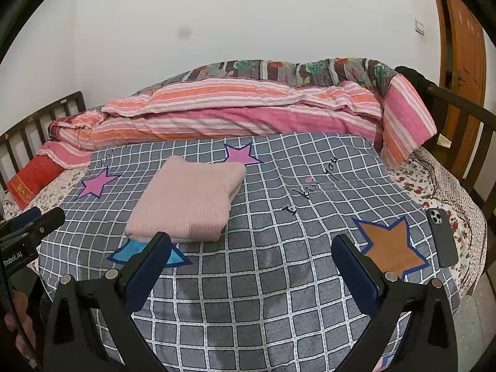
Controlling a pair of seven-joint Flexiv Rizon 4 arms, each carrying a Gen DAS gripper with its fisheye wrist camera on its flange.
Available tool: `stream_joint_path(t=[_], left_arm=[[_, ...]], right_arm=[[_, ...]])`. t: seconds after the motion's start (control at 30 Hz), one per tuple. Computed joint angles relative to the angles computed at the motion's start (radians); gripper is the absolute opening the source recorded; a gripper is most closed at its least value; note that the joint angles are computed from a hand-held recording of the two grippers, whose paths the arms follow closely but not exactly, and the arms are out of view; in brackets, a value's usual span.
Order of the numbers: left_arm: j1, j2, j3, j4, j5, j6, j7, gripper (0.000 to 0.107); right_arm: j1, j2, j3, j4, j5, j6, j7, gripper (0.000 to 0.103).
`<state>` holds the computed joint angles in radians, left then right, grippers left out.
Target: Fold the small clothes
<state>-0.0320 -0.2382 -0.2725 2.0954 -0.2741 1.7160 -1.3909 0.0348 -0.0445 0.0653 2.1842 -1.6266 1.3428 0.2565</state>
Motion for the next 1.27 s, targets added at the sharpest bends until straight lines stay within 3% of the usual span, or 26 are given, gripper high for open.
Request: stream_joint_path(t=[1.27], left_arm=[[0.006, 0.003, -0.003, 0.0, 0.003, 0.004, -0.005, 0.08]], right_arm=[[-0.002, 0.017, 0.002, -0.001, 0.013, -0.001, -0.023, 0.101]])
